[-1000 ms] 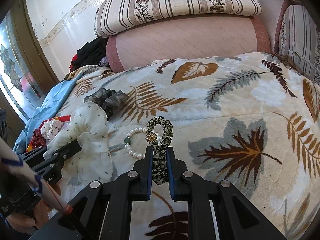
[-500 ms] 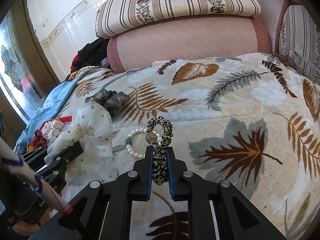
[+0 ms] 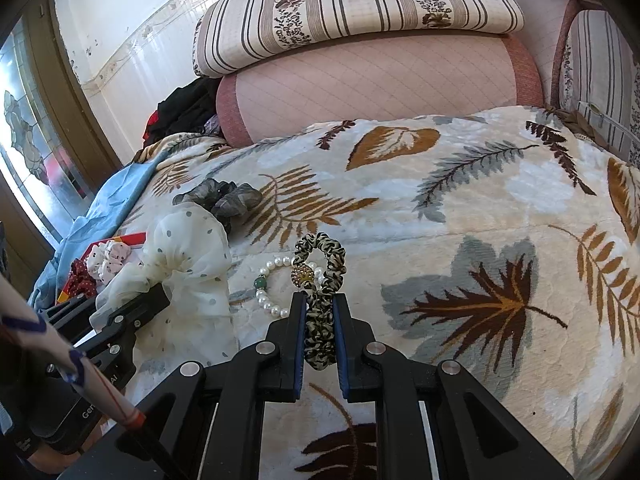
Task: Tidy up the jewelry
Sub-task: 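Lift the cream scrunchie and leopard hair tie above the bed with both tools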
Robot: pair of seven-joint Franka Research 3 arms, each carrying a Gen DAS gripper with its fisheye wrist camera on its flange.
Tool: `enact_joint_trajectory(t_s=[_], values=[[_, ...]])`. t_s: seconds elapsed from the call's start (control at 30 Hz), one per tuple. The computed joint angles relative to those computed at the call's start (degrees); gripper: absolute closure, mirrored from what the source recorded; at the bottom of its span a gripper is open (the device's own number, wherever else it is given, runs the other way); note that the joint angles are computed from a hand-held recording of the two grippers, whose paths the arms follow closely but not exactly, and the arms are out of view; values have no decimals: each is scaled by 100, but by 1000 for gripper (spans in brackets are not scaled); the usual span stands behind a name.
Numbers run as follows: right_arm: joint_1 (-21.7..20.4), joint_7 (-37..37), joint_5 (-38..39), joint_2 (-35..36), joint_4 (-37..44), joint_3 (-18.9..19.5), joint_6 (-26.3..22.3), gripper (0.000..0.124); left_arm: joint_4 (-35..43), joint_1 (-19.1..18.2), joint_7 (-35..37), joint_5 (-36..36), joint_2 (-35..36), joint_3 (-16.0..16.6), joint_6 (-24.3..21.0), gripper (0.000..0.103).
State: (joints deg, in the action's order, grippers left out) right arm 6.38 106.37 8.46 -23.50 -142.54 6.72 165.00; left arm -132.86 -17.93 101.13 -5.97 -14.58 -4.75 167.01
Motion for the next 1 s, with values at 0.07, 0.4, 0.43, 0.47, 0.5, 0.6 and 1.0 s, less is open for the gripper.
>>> enact_joint_trajectory(t_s=[0.07, 0.4, 0.43, 0.47, 0.5, 0.6, 1.0], values=[[17, -10, 16, -5, -3, -16, -1, 110, 0, 13, -19, 8, -3, -10, -1, 89], [1, 8, -3, -6, -11, 4, 19, 110, -9, 11, -38, 35, -10, -15, 2, 89], [-9, 21, -14, 0, -8, 16, 31, 110, -10, 21, -51, 48, -10, -23, 8, 89], [-1, 17, -13, 5, -2, 14, 33, 110, -5, 15, -47, 45, -6, -19, 2, 89], [-4, 25, -19, 11, 2, 21, 37, 110, -4, 11, -42, 40, -7, -15, -4, 89], [10, 21, -17, 2, -2, 11, 43, 110, -9, 17, -70, 62, -12, -26, 3, 89], [151, -98, 108, 12, -9, -2, 199, 110, -171, -123, 148, -169, -367, 260, -114, 89]])
